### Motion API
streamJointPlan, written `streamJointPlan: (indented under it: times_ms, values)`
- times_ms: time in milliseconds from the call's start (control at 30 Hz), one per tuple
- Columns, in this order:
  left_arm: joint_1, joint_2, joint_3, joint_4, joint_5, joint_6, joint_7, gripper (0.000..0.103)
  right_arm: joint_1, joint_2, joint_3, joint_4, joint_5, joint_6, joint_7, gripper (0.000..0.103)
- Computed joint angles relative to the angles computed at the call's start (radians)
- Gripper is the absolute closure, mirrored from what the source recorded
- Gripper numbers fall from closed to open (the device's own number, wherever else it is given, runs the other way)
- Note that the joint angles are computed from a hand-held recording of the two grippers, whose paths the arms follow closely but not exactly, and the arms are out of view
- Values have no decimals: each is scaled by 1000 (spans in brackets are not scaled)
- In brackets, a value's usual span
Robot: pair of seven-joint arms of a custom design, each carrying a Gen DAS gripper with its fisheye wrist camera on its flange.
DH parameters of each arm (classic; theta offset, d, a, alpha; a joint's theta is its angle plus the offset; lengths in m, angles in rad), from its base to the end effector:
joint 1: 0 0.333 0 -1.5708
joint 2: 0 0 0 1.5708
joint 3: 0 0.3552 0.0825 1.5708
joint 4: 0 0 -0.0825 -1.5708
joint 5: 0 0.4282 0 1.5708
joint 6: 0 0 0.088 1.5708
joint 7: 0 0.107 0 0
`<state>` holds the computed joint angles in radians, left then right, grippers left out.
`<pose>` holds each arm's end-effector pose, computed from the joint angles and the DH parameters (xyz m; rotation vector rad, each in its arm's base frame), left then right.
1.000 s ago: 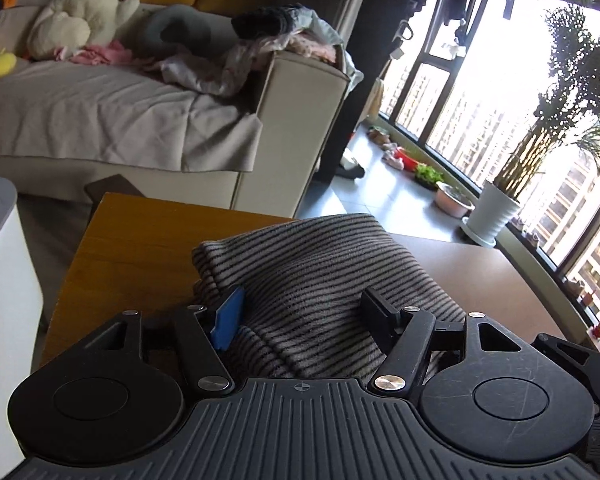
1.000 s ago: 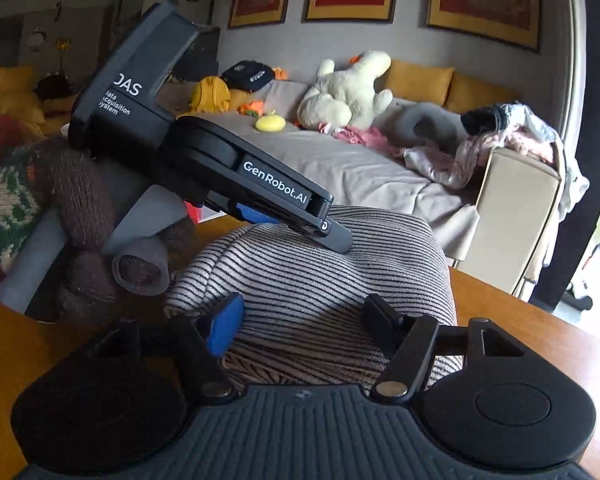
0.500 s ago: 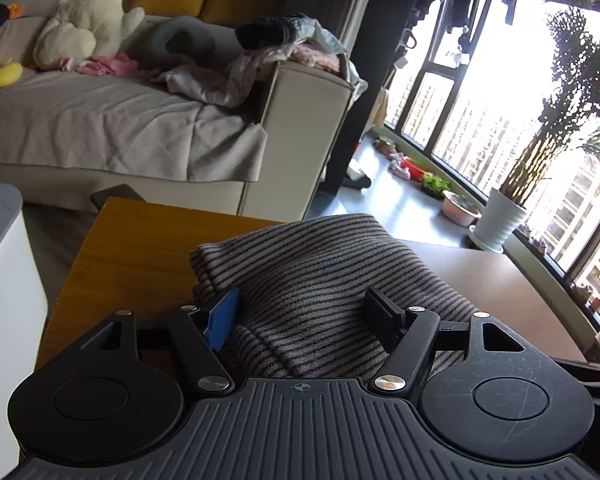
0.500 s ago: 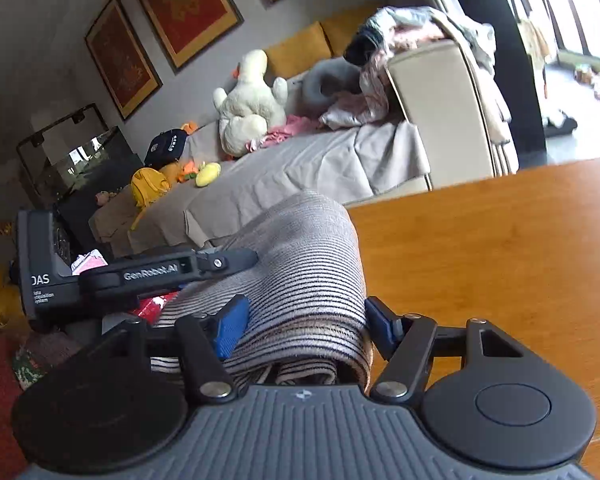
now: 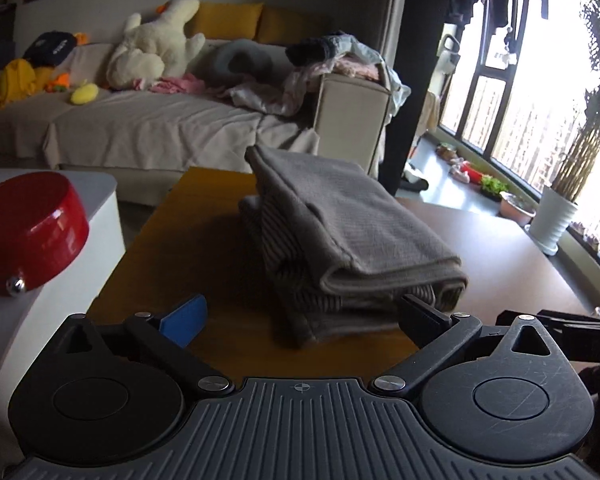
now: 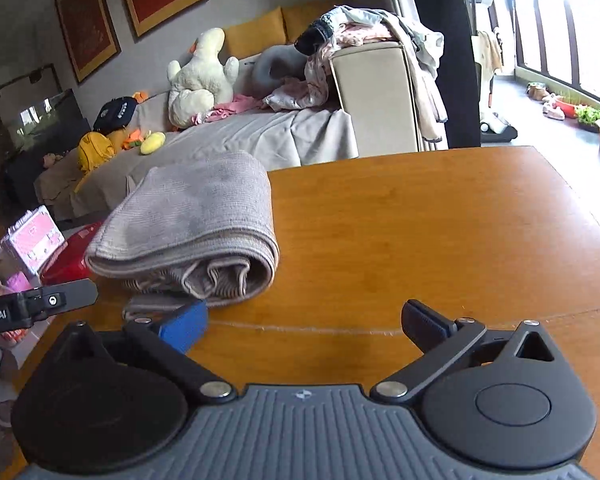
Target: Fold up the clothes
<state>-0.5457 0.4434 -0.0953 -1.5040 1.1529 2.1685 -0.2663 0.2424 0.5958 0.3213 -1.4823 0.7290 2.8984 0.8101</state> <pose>0.6482 -0.4232 0.4739 -2.0030 1.0278 -0.7430 0.7355 0.3455 0.4337 -1.9108 1.0707 -0.2480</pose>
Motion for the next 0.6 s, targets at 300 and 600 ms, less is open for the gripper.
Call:
streamJointPlan:
  times_ms: [300, 600]
  values:
    - [-51, 124, -8, 153, -153, -130, 54, 0, 177, -56, -232, -91, -321, 1, 234, 0]
    - [-83, 202, 35, 287, -232, -264, 175, 0, 174, 12, -228, -3, -452, -2, 368, 0]
